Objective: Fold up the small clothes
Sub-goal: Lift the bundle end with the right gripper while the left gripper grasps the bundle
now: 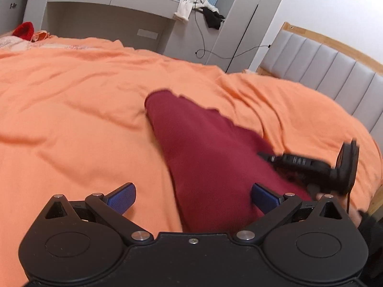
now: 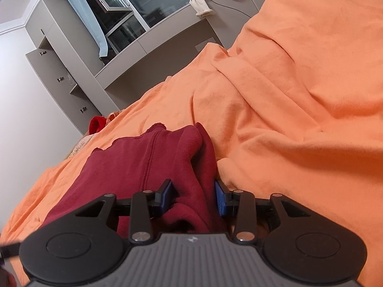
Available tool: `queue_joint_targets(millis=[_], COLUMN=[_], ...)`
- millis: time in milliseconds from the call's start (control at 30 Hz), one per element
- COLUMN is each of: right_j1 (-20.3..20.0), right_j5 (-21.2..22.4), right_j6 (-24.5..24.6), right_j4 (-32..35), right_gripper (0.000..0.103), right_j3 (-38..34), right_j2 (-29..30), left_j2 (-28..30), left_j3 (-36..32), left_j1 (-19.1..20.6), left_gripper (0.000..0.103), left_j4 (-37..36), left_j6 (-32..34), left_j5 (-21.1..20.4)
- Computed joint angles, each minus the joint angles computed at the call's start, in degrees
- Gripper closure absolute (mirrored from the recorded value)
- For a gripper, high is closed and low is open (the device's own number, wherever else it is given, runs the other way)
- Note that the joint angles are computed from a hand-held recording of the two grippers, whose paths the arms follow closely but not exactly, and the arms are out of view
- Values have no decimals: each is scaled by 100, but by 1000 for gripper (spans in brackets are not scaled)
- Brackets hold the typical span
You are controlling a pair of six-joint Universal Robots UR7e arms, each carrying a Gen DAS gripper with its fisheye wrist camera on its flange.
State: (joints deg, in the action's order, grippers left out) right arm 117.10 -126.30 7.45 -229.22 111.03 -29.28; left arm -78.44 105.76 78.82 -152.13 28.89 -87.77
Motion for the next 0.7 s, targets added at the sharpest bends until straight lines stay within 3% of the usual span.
queue_joint_targets(millis=[100,200,300,433,700], right_j1=[-14,3,-12,-31,82], right_j5=[22,-6,55,85,-179], right_j6=[-8,-7,25,46,-207], right_j4=[-17,-27,-84,-102,-132], right_gripper=[60,59,59,58,63], right_j3=[-12,-23,-3,16,-119], right_j2=[15,34,45,40,154], left_j2=[196,625,1005,1134,1115], left_j3=[-301,-926,-1341,-1206,-1038], left_j1=[-25,61,126,351,393], left_gripper=[1,1,1,1,0], left_j4=[81,768,1259,859,509], left_j6=[-78,-403,-1005,-688,-462], left_j5=[-113,-358,-209,-572,-642])
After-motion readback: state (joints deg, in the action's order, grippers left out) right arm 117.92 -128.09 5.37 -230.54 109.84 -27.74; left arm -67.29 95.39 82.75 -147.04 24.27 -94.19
